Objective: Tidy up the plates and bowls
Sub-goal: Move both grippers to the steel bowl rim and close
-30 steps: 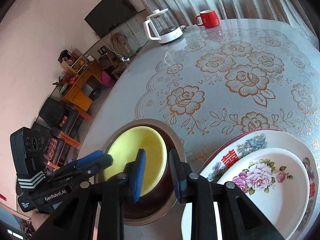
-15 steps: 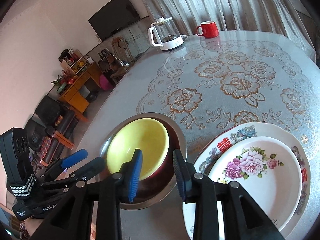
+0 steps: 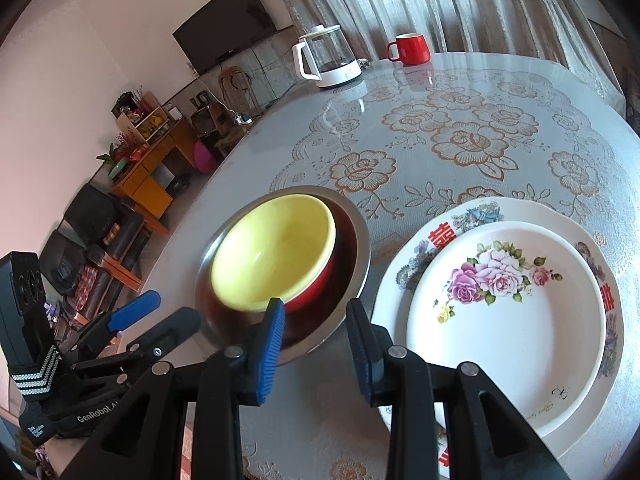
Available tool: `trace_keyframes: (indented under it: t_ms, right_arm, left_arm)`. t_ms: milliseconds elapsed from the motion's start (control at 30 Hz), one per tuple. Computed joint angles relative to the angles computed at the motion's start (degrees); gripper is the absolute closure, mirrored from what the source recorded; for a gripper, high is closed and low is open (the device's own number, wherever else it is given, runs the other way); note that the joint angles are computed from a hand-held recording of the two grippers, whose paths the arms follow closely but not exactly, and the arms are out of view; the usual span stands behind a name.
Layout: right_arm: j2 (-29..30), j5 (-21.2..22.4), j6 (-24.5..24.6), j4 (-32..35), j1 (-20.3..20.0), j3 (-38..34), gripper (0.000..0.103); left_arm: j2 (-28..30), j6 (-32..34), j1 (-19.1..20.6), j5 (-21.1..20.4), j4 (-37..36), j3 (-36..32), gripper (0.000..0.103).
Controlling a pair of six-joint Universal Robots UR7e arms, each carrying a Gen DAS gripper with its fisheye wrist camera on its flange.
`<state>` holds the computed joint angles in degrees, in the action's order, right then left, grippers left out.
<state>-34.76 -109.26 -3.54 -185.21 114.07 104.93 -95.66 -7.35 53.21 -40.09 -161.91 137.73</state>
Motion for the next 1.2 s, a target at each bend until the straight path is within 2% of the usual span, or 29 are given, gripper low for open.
trace_keyframes:
  t_ms: [100,233,567,667,733,833,1100,1200]
  right_arm:
    - [-0.16,0.48,1.04,0.33,-0.45,0.80,0.071]
    - [-0.13,-0.75,-0.11,0.92,-0.43,0.13,0.071]
    - [-0.01,-2.89,-1.11,3.68,-1.34,-4.08,0.071]
    - [0.56,-3.15,-2.97,5.34,-1.65,-6.16,0.071]
    - [0.98,-3.60,-4.35,6.21,-1.75,-7.65,0.067]
    - [1.61,-2.97,-4.67,8.82,-2.43,-10.23,0.067]
    - [3.71,1.05,-3.52,21.81,-4.21,-17.88,0.067]
    - [3.77,3.04,-2.87,26.45,-4.76,-19.23,0.067]
  left_arm:
    - [-0.35,-0.28,0.19,0.89,-0.59,0.31,0.016]
    - [-0.26,-0.60,1.08,1.88,-1.46,0.17,0.011]
    - [0.88,-1.39,2.54,4.20,-2.80,-0.12,0.004]
    - [1.18,-1.46,3.02,4.15,-3.86,-0.14,0.001]
    - [1.13,-1.84,3.96,2.22,-3.99,-0.50,0.001]
    - [1.19,-3.59,5.56,-0.97,-4.03,-1.15,0.001]
    - [1.22,-5.29,8.65,-7.87,-4.09,-1.91,0.001]
    - [1.47,-5.26,9.78,-9.93,-4.26,-2.40,0.004]
